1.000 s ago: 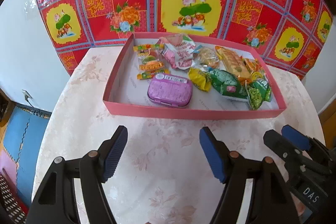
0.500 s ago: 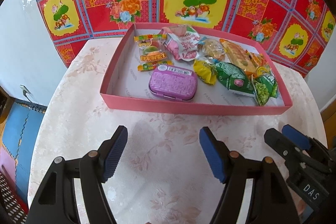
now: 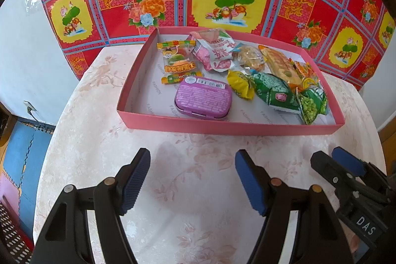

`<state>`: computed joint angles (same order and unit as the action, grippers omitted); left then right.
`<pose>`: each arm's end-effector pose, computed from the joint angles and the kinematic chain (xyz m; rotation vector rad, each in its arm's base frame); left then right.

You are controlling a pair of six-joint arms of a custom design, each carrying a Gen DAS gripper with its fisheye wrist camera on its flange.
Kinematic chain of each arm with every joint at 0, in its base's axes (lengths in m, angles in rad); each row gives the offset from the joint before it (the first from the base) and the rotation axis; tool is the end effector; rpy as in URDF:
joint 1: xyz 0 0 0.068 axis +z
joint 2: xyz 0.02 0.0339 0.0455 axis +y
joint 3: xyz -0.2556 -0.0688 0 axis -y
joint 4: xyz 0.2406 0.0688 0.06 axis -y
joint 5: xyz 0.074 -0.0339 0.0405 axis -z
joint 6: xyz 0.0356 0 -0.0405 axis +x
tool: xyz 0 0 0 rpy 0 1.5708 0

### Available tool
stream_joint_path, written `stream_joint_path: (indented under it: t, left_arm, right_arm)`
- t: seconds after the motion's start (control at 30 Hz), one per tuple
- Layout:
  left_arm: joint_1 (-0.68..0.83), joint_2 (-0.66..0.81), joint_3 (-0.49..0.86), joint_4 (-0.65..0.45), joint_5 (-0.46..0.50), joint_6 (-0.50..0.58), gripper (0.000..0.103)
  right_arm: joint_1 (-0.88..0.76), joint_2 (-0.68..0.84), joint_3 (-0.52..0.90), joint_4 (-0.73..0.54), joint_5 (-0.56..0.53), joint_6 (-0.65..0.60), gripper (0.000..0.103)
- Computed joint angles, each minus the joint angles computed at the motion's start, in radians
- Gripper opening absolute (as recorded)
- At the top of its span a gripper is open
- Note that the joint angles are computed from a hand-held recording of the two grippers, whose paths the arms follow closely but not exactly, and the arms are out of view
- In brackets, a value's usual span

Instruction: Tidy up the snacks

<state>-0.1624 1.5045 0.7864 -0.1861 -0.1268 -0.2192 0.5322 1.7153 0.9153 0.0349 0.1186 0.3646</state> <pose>0.2882 -0.0427 0.1695 -0.1241 2.4618 -0.0082 0.3006 0.1721 0.1599 -0.1374 2.3458 0.3083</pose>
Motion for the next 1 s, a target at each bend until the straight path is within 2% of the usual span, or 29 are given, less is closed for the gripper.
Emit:
stream_joint_path:
  t: [1.0]
  left_arm:
    - [-0.005,-0.002,-0.004,0.011,0.002,0.006,0.074]
  right_arm:
    - [-0.010,0.006,0.002,0.000,-0.009,0.001,0.061]
